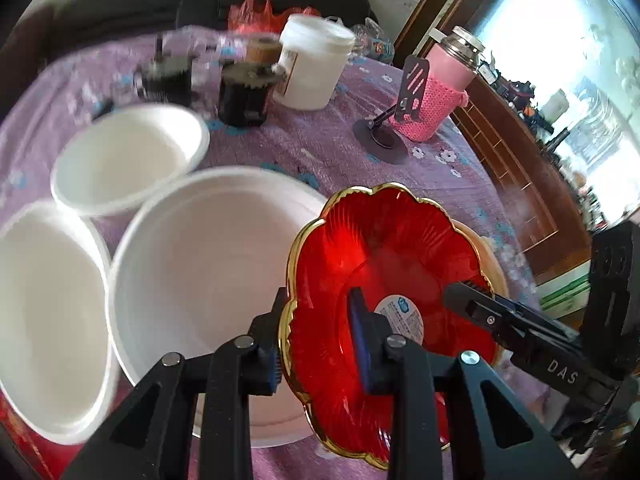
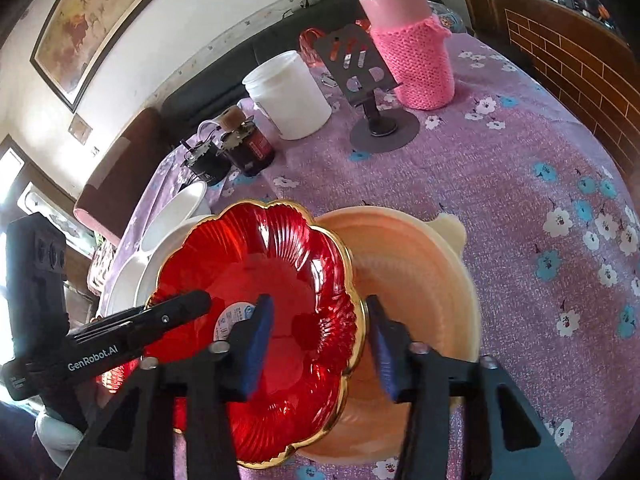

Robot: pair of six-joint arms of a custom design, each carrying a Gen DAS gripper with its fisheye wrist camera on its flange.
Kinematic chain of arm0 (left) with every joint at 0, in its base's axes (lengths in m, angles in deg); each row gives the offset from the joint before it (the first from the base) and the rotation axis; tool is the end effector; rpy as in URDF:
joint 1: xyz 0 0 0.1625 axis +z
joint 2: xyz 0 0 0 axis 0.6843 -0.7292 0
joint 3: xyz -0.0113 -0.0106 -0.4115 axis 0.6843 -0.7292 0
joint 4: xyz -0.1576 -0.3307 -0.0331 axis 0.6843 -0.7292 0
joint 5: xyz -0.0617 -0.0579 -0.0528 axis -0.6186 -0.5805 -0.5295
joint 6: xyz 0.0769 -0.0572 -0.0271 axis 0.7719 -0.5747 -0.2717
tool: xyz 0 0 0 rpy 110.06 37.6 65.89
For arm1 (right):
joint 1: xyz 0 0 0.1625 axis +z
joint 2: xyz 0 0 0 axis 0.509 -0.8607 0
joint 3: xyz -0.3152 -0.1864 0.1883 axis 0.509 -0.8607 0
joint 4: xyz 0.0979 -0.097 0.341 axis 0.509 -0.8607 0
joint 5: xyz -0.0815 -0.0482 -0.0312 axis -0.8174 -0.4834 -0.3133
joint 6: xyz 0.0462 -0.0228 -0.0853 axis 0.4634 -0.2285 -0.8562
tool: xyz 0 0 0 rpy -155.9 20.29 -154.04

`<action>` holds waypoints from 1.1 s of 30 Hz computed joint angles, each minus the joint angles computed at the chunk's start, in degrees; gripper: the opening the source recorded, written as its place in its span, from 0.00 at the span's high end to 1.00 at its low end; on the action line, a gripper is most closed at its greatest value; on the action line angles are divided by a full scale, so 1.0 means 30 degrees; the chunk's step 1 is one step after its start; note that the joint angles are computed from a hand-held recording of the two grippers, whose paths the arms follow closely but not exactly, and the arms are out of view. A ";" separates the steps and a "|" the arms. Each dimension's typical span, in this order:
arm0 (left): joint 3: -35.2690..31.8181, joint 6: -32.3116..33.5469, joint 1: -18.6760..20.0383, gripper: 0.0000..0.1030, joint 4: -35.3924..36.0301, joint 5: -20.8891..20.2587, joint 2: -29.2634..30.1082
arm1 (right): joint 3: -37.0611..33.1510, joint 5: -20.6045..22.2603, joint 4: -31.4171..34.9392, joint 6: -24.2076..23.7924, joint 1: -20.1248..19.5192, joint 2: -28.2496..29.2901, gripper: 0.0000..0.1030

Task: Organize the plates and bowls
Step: 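Grasp the red scalloped plate rim with both grippers together, then carry the red plate onto the other red plate and open both grippers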

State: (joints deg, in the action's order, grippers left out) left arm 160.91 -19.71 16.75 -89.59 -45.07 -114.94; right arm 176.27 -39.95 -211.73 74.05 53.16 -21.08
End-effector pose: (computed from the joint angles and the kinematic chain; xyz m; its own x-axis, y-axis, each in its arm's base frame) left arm -0.1951 -0.6909 0.0144 -0.8410 0.3357 -0.4242 0.4554 0.8626 -0.2202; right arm 0.0443 -0.5951 0.1610 -0.9452 0.1023 0.3101 -0.0989 0.8154 -0.5704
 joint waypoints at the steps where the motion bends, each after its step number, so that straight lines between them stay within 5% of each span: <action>1: 0.0252 0.0141 -0.0124 0.74 -0.0472 0.0342 -0.0006 | 0.0020 -0.0069 0.0025 0.0120 -0.0029 -0.0012 0.64; 5: 0.0617 -0.0062 -0.0124 0.76 -0.0954 0.0287 -0.0202 | 0.0554 0.1292 -0.0112 0.0824 -0.0669 -0.0470 0.81; 16: 0.3368 -0.0314 -0.0692 0.76 -0.4096 0.0202 -0.2027 | 0.2190 0.2827 -0.1999 0.0995 -0.0036 -0.1549 0.82; 24: 0.7357 -0.0669 -0.0688 0.76 -0.7246 0.0866 -0.5439 | 0.2560 0.2867 -0.2458 0.0845 0.2026 -0.1297 0.82; 33: 1.1079 -0.1135 0.1171 0.76 -0.9091 0.2576 -0.9761 | -0.0102 0.2688 -0.0613 0.1169 0.5212 0.2405 0.82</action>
State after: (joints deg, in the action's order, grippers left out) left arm 194.14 -23.12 20.26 -116.86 -37.34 -144.22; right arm 175.97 -31.89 -213.57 77.55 68.80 -13.87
